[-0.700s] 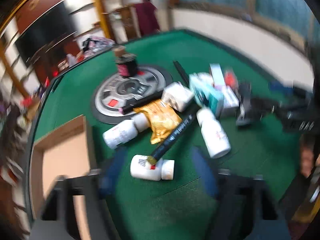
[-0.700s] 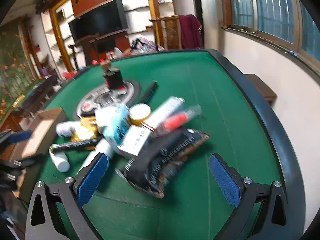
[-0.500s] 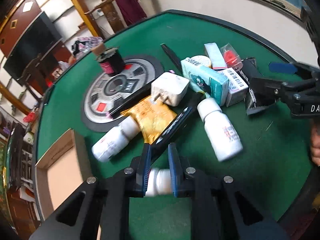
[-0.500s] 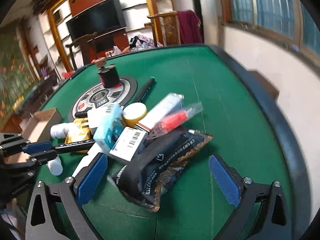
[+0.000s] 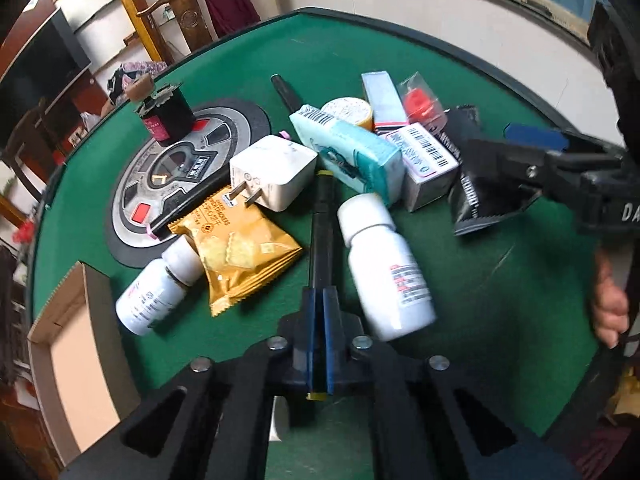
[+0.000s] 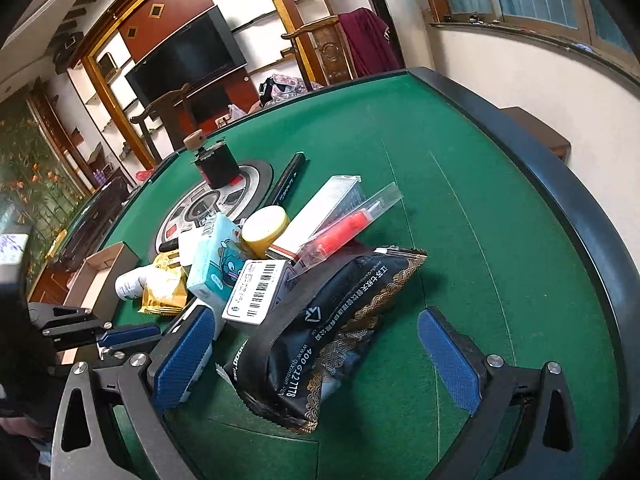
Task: Organize objects
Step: 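Move left gripper to the black marker while right gripper approaches the white bottle, then close left gripper on the black marker and lift it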
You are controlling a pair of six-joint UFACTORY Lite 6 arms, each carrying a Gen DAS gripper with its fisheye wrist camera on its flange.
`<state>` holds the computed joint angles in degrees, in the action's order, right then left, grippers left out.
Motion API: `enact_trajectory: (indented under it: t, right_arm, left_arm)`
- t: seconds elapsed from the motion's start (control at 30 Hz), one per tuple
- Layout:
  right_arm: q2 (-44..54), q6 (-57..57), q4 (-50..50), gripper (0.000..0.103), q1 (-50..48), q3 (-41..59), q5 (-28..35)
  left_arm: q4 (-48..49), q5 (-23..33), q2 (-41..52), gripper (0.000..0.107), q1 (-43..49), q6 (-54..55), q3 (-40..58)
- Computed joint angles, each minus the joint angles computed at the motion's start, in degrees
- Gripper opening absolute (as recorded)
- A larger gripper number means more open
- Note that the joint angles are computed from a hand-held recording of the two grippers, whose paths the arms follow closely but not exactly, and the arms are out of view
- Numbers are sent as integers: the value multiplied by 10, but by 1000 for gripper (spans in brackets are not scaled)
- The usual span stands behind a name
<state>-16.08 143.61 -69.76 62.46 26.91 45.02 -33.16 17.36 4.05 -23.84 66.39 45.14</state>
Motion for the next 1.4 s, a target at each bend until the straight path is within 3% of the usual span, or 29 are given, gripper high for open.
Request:
enact_trajectory:
  t: [0.1, 0.23, 0.3, 0.37, 0.47, 0.57, 0.63, 0.87, 1.0, 1.17, 1.33, 1.4]
  right_arm:
    - [-7, 6, -5, 103, -7, -7, -8]
    - [-15, 18, -12, 103, -12, -18, -16]
    - [-17, 22, -16, 103, -15, -20, -22]
    - [-14, 26, -22, 103, -17, -20, -29]
    - [-10, 29, -30, 103, -20, -19, -39]
    - [-7, 30, -33, 103, -22, -17, -43]
    - [-5, 33, -35, 103, -20, -17, -42]
    - [-14, 44, -44, 103, -23, -25, -48]
    - [-17, 43, -43, 103, -29, -28, -51]
    - [-18, 40, -33, 103, -37, -31, -53]
    - [4, 18, -5, 103, -30, -14, -36]
    - [12, 1, 13, 103, -22, -3, -16]
  left_arm:
    - [-8, -10, 9, 11, -14, 5, 2]
    - [-70, 25, 13, 18, 2, 54, 16]
    - [-114, 37, 4, 38, 20, 100, 12]
    - [-127, 45, -11, 48, 31, 122, -1]
    - [-149, 65, -37, 49, 43, 161, -26]
    - [-127, 31, -31, 49, 16, 139, -31]
    - [-66, -10, -3, 49, -13, 69, -23]
    - [-116, 18, 59, 20, -26, 74, 27]
    - [-180, -3, 40, 16, -28, 108, -2]
    - [-320, 67, -44, 14, 61, 240, -69]
    - [-289, 192, -211, 14, 197, 249, -146]
    - [-270, 217, -236, 14, 227, 252, -160]
